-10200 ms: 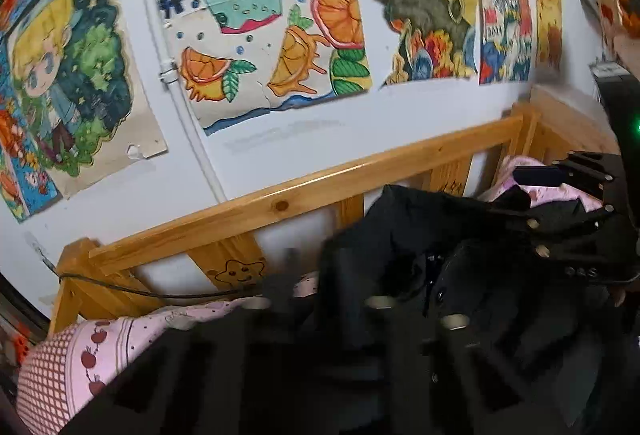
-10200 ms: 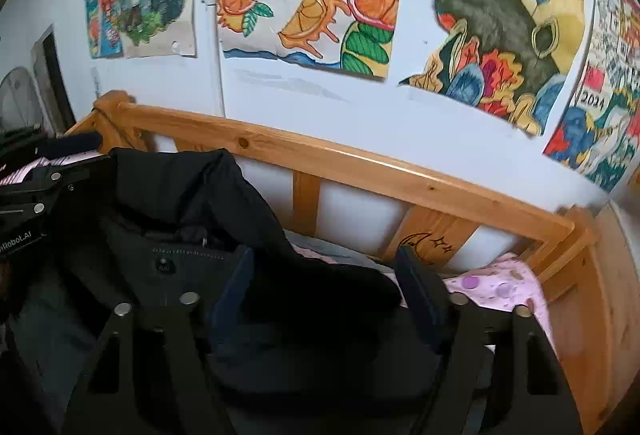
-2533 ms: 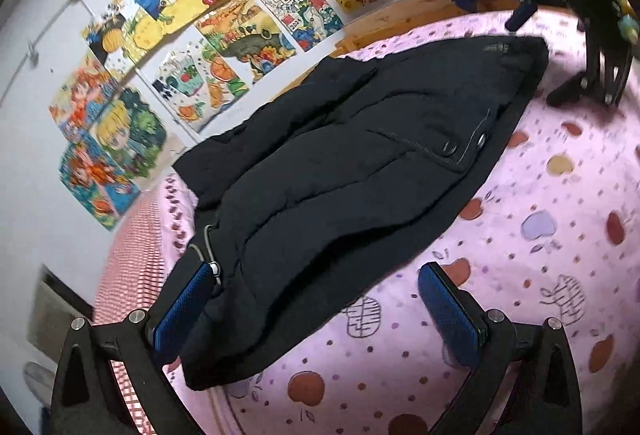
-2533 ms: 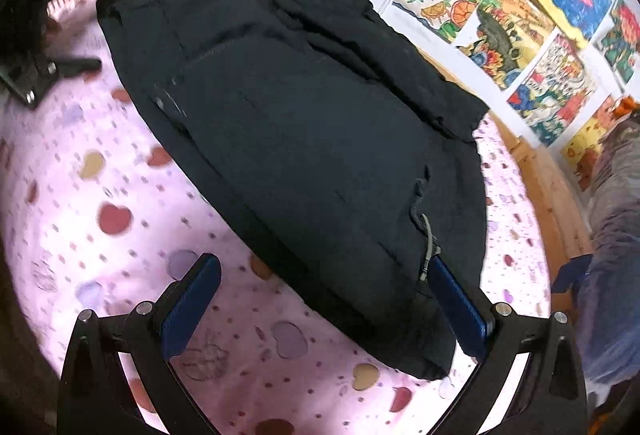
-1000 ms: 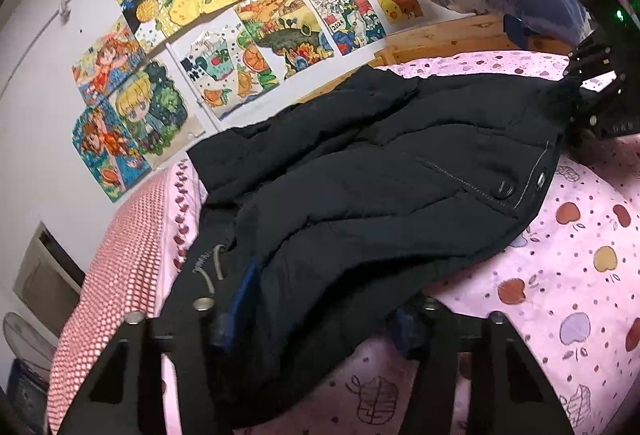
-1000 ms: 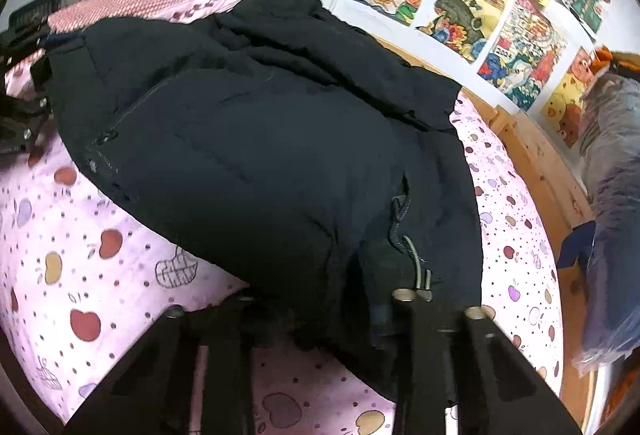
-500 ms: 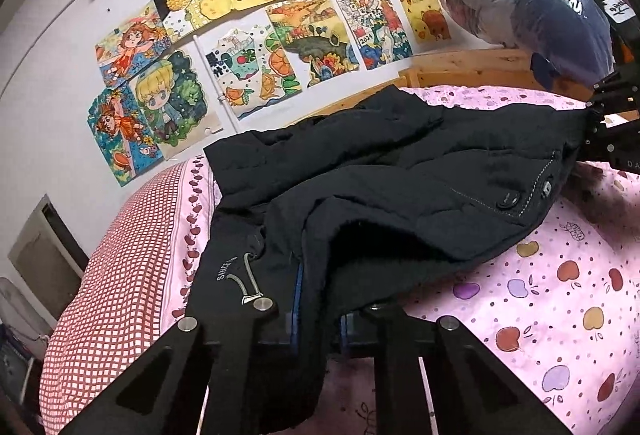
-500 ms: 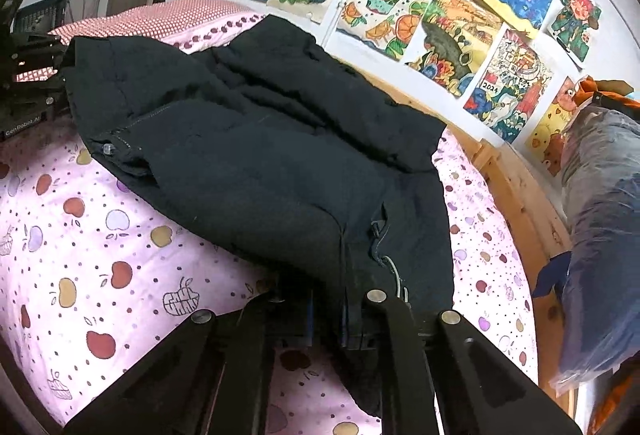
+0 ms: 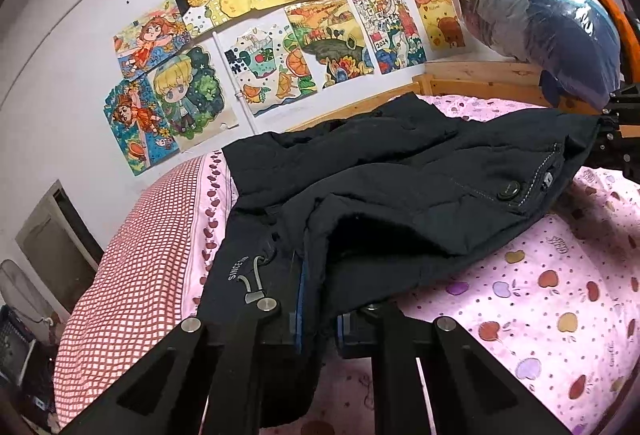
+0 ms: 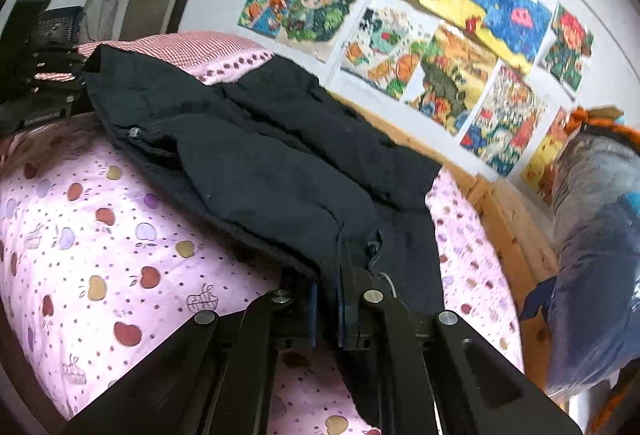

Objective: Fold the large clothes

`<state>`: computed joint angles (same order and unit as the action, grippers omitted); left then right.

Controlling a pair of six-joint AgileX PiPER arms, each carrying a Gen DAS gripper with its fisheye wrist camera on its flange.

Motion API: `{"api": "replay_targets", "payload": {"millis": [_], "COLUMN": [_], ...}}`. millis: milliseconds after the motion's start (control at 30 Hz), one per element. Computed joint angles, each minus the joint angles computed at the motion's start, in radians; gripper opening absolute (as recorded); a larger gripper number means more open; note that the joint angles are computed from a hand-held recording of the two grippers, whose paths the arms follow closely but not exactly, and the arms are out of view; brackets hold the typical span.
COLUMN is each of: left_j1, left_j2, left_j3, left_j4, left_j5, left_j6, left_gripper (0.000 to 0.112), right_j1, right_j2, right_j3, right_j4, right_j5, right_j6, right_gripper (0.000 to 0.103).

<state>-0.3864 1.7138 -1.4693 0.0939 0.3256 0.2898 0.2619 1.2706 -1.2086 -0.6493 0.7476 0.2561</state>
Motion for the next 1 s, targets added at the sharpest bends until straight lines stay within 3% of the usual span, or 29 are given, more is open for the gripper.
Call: {"api": "replay_targets", "payload": {"millis": [133,300,500,667,733,1000], "left_j1": [-0.003,-0.033,-0.073,-0.106,-0.101,-0.040], "left_j2": [-0.037,-0.049,-0.013,0.083,0.112,0.190], "left_j3": [-0.010,-0.077,-0.260,-0.479,-0.540,-0.660], "left_j4": [0.016,0.091,0.110,0.107,0.076,-0.069], "left_j5": [0.055,0.131,0.342,0.534,0.555,0.483], "left_j6": [-0.006,-0.015,0.013,0.104,0.138,0.270], "left_gripper": [0.010,0.009,0.009,0.009,0.009,0.009], "right_j1": [0.043,0.078,0.064,0.044,0.028,-0.012], "right_j2": [-0.046,-0.054,-0.040,0.038,0.075,0.222], "right_j3": [0.019,-0.056,-0.174,-0.337,-0.403,-0.646], "right_j4": [-0.048,-0.030,0.020,0.054,0.081,0.106], "right_j5": [0.005,0.086,0.171,0.290,0.332,0.449], "right_j6": [0.011,-0.024,-0.090,-0.137,-0.142,-0.186], "right_gripper": [0.005,0.005,0.005,0.005,0.005,0.005]}}
